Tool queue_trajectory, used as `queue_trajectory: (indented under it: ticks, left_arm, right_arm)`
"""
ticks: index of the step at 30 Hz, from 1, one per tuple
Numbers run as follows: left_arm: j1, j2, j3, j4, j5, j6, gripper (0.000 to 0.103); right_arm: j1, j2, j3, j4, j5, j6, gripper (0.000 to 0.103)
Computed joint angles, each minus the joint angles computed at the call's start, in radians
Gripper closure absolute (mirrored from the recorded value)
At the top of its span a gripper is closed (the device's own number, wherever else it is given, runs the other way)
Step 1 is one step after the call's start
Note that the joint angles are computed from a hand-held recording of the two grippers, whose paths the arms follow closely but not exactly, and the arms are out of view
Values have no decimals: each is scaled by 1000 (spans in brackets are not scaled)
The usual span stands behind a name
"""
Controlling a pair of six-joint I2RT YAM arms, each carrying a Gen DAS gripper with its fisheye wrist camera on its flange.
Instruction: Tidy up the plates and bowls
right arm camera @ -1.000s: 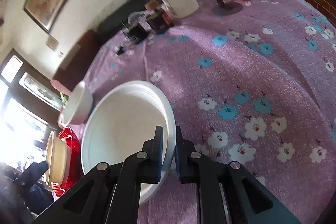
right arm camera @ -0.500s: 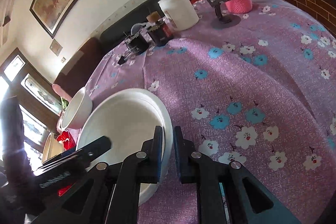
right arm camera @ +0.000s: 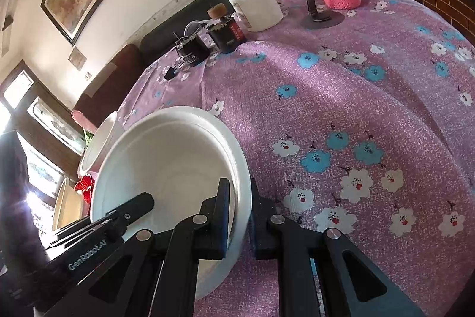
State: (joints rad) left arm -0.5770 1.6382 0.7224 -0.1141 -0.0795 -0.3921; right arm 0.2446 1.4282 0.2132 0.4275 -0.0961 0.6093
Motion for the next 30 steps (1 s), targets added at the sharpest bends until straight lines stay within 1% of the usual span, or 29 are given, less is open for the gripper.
queue_trajectory:
  ticks: [4,6,9,11,13,15,17,20,24,27,30]
  left_arm:
    - [-6,-143,-57,-35,-49,-6,88]
    - [10,-241,-92,-64,-61,4,85]
    - [61,-384,-135,-110,-62,28,84]
    - [116,-473,-160,-147,-44,54,81]
    - [171,-546,-172,-187,-36,80,81]
    - [254,-626,-184,-232,-18,120,81]
    - [348,-674,-188,-259,11,165,81]
    - [486,-703,-191,-279,54,219,81]
    - [666,-683,-201,-257,104,304,81]
    - [754,-634,-204,-224,144,350,81]
    - [801,-571,-203,-184,167,374,81]
  right_arm:
    - [50,-60,-11,-9,32,0,91]
    - [118,-136,-7,-69,80,17,90]
    - [238,-223,37,-186,154,47,89]
    - [305,-254,79,-244,183,65,89]
    - [374,-254,137,-294,221,72,89]
    - [437,-216,210,-327,248,74,89]
    - [481,-153,286,-345,249,76,89]
    - [540,-39,404,-352,237,74,89]
    - [613,123,559,-367,253,70,89]
    - [643,217,646,-386,258,74,89]
    - [658,294,717,-414,261,81,89]
